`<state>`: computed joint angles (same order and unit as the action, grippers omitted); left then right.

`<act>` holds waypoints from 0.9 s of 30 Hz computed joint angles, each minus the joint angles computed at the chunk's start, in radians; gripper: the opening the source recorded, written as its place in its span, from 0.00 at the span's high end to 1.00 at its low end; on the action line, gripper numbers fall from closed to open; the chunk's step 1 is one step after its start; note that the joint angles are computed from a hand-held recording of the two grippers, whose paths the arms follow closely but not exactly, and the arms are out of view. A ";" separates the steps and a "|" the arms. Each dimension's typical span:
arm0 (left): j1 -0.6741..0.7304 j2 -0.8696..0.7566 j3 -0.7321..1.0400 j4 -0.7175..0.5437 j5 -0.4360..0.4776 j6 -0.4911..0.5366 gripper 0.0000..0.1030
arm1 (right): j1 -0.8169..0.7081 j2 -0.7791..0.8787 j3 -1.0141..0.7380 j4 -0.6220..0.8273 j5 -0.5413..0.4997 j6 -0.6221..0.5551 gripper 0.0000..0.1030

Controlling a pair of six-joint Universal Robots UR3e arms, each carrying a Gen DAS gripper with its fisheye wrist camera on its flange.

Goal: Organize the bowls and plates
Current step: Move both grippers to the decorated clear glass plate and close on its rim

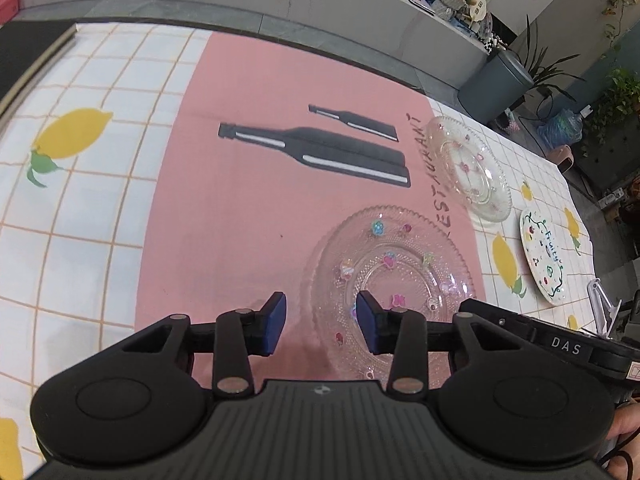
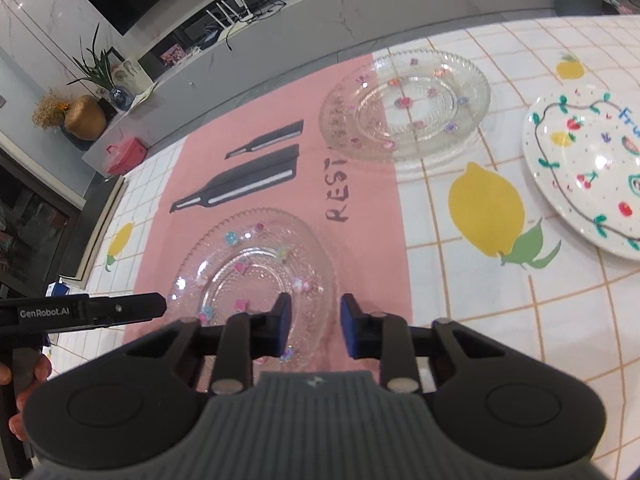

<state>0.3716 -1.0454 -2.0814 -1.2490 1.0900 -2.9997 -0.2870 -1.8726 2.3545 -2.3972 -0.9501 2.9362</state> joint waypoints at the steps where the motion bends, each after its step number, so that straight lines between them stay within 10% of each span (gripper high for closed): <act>1: 0.000 -0.004 -0.005 0.005 -0.003 0.000 0.54 | 0.002 0.008 0.004 -0.007 0.000 0.003 0.78; 11: -0.048 -0.079 0.029 0.018 0.024 0.013 0.89 | 0.000 0.030 0.035 -0.074 0.010 0.021 0.91; 27: -0.117 -0.075 0.110 -0.023 0.100 -0.004 0.91 | -0.038 -0.049 -0.002 0.094 0.032 -0.019 0.94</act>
<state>0.2550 -1.1203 -1.9713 -1.2718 1.1902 -3.0039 -0.3245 -1.9216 2.3528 -2.3028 -0.9178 2.9173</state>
